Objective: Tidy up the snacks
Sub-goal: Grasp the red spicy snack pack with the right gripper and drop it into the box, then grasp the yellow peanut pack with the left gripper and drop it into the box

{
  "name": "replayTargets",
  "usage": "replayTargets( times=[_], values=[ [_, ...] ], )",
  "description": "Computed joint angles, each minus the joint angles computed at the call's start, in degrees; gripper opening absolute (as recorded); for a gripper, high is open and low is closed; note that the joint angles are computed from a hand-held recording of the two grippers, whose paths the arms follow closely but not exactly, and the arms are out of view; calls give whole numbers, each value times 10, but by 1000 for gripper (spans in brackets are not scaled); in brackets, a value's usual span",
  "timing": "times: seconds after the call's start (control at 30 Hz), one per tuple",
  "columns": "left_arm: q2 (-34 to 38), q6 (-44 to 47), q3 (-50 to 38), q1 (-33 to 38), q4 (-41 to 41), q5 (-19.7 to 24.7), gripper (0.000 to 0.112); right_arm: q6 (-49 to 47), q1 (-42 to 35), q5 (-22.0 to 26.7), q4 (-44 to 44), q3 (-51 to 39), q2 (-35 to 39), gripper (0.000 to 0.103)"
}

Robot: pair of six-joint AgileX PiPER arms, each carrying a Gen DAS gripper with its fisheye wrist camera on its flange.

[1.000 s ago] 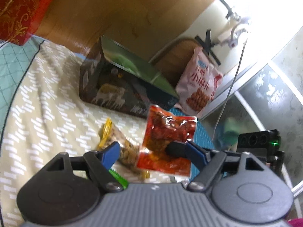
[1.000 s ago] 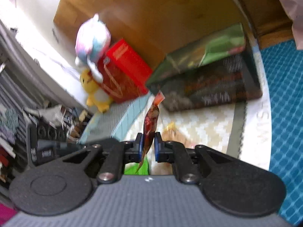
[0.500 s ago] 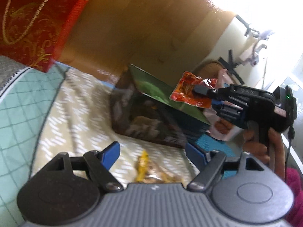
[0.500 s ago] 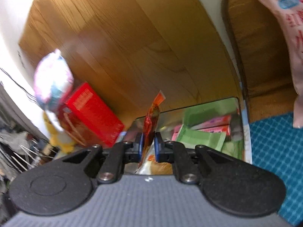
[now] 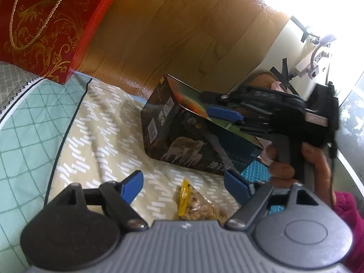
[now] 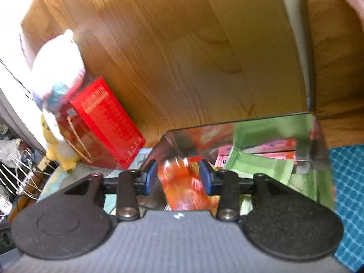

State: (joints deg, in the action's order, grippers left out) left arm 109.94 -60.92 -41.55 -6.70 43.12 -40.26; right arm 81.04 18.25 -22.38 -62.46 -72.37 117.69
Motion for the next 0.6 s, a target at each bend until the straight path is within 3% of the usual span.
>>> replayTargets(
  times=[0.13, 0.2, 0.33, 0.43, 0.6],
  values=[
    [3, 2, -2, -3, 1, 5, 80, -46, -30, -77, 51, 105, -61, 44],
    [4, 6, -5, -7, -1, 11, 80, -65, -43, -115, 65, 163, -89, 50],
    [4, 27, -6, -17, -17, 28, 80, -92, -56, -154, 69, 260, -128, 53],
    [3, 19, -7, -13, -9, 27, 80, -136, -50, -149, 90, 321, -149, 53],
    [4, -64, -12, 14, 60, 6, 80, -210, -10, -82, 118, 348, -162, 53]
  ],
)
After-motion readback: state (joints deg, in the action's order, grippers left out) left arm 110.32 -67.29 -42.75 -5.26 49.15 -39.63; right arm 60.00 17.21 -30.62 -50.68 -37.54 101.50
